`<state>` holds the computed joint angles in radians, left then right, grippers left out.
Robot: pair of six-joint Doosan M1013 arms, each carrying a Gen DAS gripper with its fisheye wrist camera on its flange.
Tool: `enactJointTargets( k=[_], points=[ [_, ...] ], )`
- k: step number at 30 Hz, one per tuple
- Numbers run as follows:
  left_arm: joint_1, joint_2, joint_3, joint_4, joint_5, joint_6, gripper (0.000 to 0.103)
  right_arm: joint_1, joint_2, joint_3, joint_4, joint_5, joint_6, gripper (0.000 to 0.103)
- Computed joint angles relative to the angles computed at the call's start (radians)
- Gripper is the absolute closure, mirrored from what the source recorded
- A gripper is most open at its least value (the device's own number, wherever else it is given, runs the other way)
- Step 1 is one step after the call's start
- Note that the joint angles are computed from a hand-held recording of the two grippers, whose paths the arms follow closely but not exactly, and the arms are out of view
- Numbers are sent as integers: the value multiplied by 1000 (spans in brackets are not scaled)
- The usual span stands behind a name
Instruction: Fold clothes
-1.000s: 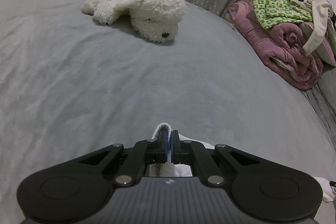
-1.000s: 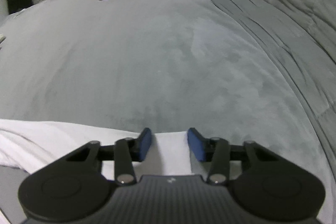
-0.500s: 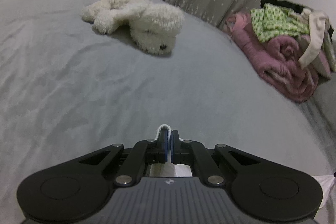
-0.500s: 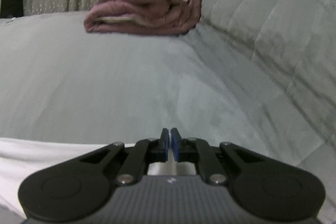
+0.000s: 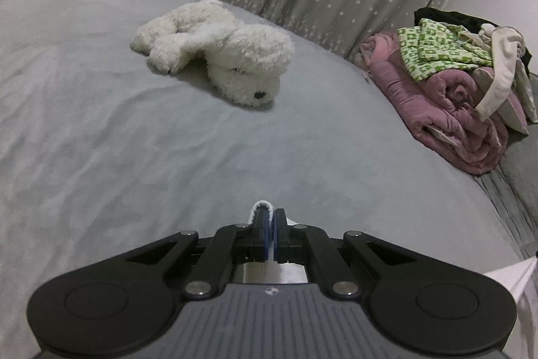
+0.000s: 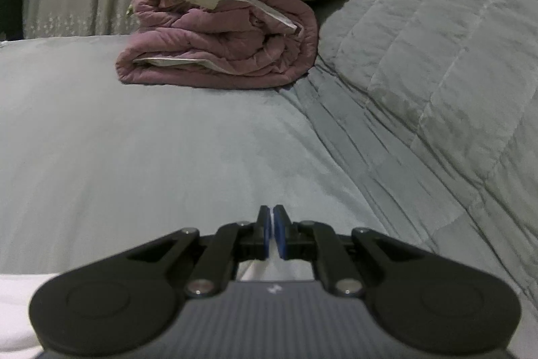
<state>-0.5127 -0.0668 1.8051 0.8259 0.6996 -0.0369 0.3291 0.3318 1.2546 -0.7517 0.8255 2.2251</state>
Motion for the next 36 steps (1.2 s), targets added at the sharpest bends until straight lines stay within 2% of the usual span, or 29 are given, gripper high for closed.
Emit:
enactJointTargets(
  k=[10,16,22,26,28,29,30,32,36],
  points=[
    [-6,6,3,28,36,-44,102,16,51,-70,-126,19,130,98],
    [-7,9,0,26,49,-21,102,30,127,-167,-103,90,47,98],
    [-17,35,-22,-19,106,99,102,39,221,-295,-76,212,-75,98],
    [-27,45,-31,-12,146,123,102,48,263,-326,-65,278,-114,98],
    [-26,44,-29,-9,144,118,102,43,264,-315,-20,274,-127,96],
    [-25,43,-28,-10,142,116,102,40,253,-296,-6,250,-109,88],
    [-25,43,-28,-12,141,118,102,35,234,-270,-3,217,-63,68],
    [-24,42,-27,-15,139,118,102,24,198,-225,11,165,24,54],
    [-22,39,-25,-16,133,105,102,-21,138,-159,110,150,91,59]
  ],
)
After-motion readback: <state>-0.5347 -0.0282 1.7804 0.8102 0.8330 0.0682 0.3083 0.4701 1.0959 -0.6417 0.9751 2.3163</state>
